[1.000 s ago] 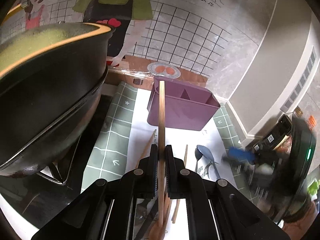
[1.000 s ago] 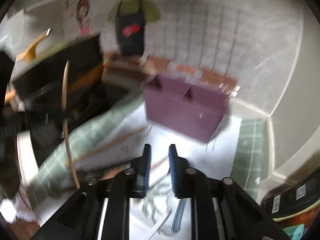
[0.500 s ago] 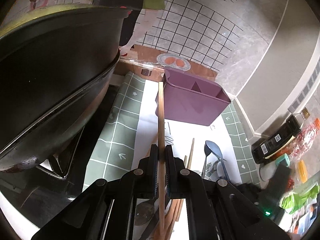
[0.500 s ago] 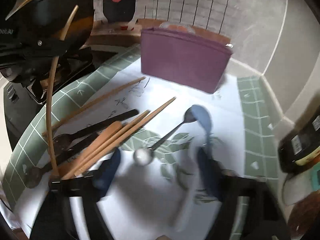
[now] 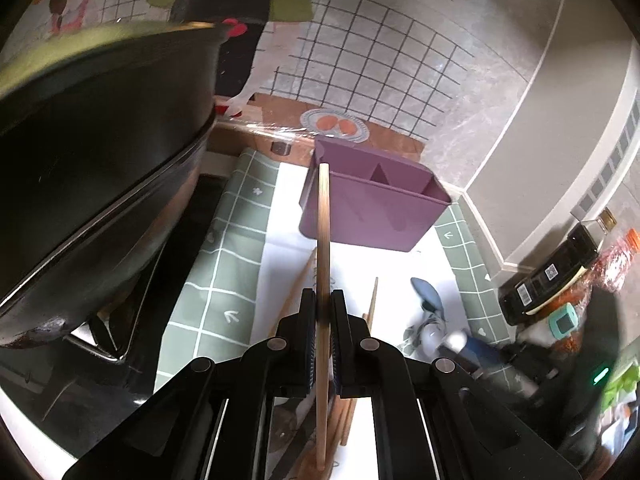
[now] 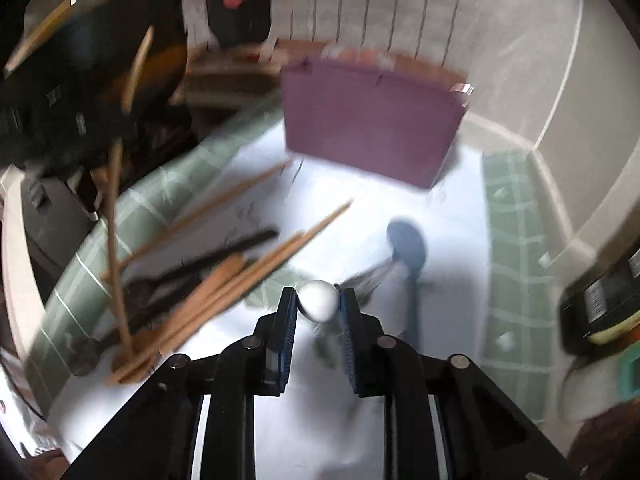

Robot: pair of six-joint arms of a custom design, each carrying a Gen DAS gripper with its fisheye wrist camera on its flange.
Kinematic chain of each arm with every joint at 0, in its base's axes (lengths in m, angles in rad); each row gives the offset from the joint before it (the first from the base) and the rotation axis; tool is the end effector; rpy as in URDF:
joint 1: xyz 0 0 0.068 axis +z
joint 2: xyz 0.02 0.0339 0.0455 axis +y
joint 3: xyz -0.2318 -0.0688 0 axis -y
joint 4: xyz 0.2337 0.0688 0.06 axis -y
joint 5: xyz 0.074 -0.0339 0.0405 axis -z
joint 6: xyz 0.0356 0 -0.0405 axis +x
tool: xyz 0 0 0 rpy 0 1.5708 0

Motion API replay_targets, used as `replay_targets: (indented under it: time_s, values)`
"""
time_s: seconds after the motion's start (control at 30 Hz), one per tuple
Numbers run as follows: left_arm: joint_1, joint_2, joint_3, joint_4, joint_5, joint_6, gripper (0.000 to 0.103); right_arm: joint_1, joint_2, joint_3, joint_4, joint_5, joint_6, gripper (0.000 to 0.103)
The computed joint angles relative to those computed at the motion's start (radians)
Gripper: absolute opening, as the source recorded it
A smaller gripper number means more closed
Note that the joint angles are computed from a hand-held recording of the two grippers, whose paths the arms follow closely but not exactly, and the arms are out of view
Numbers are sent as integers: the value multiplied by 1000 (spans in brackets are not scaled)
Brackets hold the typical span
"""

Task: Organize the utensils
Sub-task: 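Grasp the white ceramic spoon with the right tool while the left tool holds the chopstick, then lower the white spoon and chopstick into the purple holder, opening both tools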

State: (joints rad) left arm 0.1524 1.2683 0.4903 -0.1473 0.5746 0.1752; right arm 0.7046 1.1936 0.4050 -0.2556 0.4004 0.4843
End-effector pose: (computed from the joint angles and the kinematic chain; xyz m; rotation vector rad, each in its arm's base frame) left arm 0.2224 0.0146 0.1305 0.2604 2.3600 -0.5599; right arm 0.1580 0.1161 0.1132 -0.1383 2.4884 -0.0427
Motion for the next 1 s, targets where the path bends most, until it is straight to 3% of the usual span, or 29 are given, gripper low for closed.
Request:
replay_targets:
  time_s: [0.13, 0.3, 0.43, 0.53, 0.73, 0.9, 1.0]
  values:
    - [-36, -53, -7, -12, -11, -13, 7, -71, -186, 41, -128, 3, -89, 19]
    - [-36, -165, -7, -59, 9, -12, 7, -208, -321, 114, -220, -153, -169, 19]
    - [-47, -234, 32, -101, 18, -20, 7, -205, -373, 178, -296, -164, -176, 19]
    - [-86, -263, 59, -102, -12, -32, 7, -221, -367, 215, -313, -212, -175, 19]
    - [-188, -290, 177, -128, -98, -75, 7, -187, -291, 297, -312, -166, -191, 19]
    - [-235, -232, 400, -190, -138, -107, 7, -229, -209, 526, -387, -198, -250, 19]
    - [-255, -173, 545, -192, -172, -129, 7, -276, -131, 733, -448, -229, -301, 19]
